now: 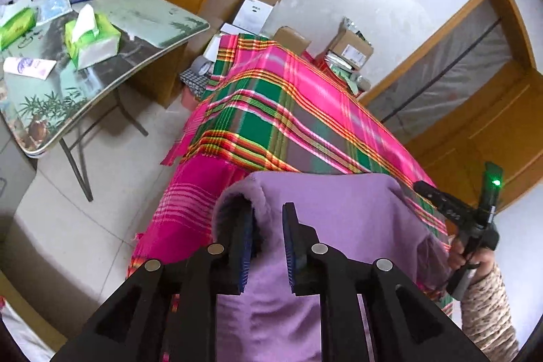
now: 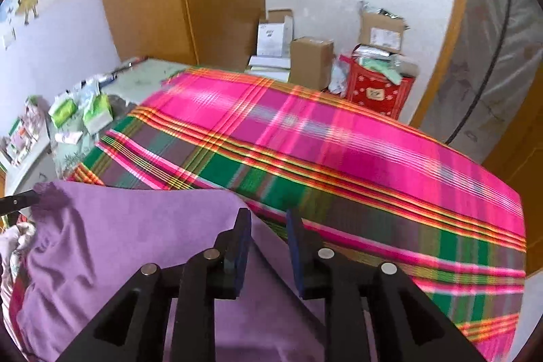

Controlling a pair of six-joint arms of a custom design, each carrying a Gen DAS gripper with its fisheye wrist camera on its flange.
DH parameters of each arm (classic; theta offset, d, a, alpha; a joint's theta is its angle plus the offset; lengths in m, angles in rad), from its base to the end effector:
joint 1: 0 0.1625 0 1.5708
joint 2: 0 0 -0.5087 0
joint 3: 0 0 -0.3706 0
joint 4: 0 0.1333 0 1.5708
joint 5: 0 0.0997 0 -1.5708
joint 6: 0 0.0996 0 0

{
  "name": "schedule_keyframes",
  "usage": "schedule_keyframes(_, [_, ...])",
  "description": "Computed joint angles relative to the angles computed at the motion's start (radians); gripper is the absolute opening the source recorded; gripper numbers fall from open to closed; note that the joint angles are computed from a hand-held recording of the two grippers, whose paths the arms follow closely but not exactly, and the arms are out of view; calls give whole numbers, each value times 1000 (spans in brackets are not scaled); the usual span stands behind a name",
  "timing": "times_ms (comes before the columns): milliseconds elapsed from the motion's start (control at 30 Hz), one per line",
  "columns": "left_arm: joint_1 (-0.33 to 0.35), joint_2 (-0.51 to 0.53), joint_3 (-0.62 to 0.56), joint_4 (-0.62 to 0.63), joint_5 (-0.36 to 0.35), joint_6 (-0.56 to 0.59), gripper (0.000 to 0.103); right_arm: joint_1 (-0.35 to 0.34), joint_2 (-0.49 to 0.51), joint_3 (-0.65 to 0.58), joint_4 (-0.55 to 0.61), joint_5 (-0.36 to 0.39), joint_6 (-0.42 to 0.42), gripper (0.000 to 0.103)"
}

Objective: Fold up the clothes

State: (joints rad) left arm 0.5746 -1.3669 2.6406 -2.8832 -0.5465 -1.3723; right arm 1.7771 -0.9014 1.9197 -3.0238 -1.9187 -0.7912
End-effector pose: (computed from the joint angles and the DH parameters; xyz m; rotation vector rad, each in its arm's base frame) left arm -0.1441 -0.3535 0.2584 -0.4896 2.4288 -1.3081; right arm 0.2283 -0.6061 0.2030 1.1797 -2.3814 0.4270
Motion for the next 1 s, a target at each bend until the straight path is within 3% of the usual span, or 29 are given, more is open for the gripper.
schedule_keyframes(167, [-79, -8, -29, 126, -10, -81, 17, -49, -135, 75, -13, 21, -23, 23])
schedule_keyframes(267, [-113, 53, -63, 89, -37, -4, 18, -91, -211, 106, -8, 22, -21, 27])
schedule_keyframes(367, [-130, 127, -115, 77, -56, 69, 28, -141, -285, 140, 9, 29, -20, 30])
schedule_keyframes(467, [-116, 230, -166, -47, -113, 221, 28, -196, -347, 175, 23, 48, -28, 32])
schedule_keyframes(600, [-75, 342, -261, -76, -203, 330, 28, -264, -397, 235, 2, 36, -76, 37])
schedule_keyframes(700, [-51, 415, -327, -69, -249, 391, 29, -319, -420, 254, 5, 60, -54, 39])
schedule_keyframes(833, [-29, 479, -412, 35, -268, 401, 29, -393, -451, 253, 53, 130, -7, 42])
schedule_keyframes(1000, [14, 534, -475, 61, -301, 416, 35, -439, -451, 206, 188, 210, 51, 44])
